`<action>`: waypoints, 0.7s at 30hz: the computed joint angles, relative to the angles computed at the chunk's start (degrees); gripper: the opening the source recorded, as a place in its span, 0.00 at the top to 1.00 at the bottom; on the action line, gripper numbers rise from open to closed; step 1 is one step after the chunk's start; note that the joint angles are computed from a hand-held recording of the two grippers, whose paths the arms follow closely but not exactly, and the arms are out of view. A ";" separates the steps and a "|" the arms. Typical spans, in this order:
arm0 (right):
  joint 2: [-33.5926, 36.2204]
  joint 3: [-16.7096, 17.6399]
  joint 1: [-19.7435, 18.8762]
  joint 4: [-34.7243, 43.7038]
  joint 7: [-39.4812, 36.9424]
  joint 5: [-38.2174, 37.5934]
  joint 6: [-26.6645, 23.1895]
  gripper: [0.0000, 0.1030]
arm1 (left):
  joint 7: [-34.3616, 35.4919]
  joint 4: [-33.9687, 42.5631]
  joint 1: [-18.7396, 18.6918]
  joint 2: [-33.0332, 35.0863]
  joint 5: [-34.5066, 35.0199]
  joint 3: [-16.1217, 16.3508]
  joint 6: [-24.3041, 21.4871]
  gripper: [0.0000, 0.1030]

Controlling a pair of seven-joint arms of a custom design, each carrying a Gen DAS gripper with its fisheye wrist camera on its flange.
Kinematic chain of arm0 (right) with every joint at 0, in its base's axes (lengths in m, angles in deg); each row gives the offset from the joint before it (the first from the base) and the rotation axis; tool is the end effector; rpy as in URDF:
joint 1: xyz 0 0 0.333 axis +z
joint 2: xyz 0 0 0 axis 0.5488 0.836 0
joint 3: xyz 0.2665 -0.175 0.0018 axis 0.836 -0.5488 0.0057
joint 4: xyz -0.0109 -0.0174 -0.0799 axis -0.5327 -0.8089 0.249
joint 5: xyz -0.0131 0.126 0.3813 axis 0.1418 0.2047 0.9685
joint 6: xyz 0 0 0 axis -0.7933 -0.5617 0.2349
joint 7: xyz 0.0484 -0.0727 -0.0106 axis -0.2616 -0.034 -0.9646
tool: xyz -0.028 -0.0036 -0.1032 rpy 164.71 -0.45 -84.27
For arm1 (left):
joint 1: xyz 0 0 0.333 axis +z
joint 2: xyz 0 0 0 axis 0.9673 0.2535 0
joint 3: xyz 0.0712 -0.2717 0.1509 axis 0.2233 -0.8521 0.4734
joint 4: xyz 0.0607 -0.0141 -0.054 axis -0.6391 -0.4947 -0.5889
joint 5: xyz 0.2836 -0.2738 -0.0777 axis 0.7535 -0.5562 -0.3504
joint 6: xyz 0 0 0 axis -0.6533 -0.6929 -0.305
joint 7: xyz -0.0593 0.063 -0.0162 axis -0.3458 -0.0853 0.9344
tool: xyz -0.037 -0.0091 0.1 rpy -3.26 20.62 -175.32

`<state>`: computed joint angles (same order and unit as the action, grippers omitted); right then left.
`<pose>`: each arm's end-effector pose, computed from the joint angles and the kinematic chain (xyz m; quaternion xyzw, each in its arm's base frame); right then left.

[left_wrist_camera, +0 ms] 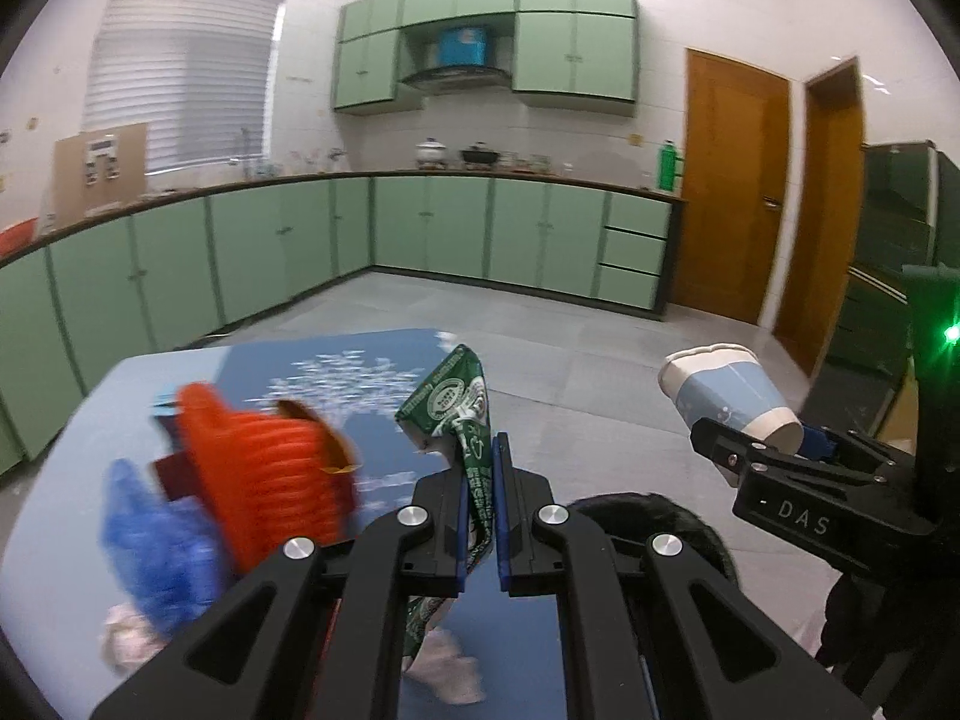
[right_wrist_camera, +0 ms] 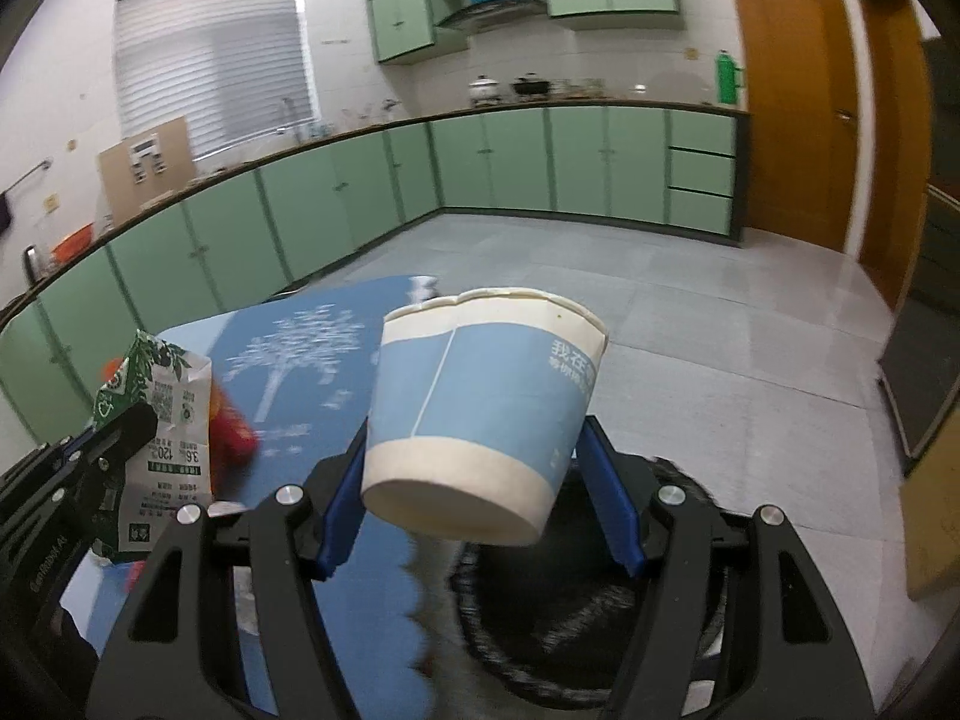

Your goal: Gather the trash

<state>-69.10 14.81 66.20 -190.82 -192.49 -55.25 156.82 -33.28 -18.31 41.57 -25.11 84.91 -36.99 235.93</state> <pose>0.5670 0.3840 0.3924 -0.5327 0.7022 -0.3392 0.3287 0.6181 -0.4477 0.4190 -0.4714 0.7097 -0.4556 0.2581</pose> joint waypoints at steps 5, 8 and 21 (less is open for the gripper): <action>-3.59 -0.14 -1.22 -5.91 3.29 -0.97 -2.53 0.38 | 14.43 5.62 4.15 5.16 -8.92 -9.72 -1.56 0.94; -4.86 0.25 -2.57 -8.66 4.50 -1.23 -3.67 0.38 | 22.47 10.02 5.45 9.04 -13.83 -14.29 -3.12 0.93; -3.77 0.00 -7.66 -12.66 7.17 -0.45 -0.79 0.38 | 49.20 36.01 2.70 27.48 -31.09 -24.67 -15.08 0.94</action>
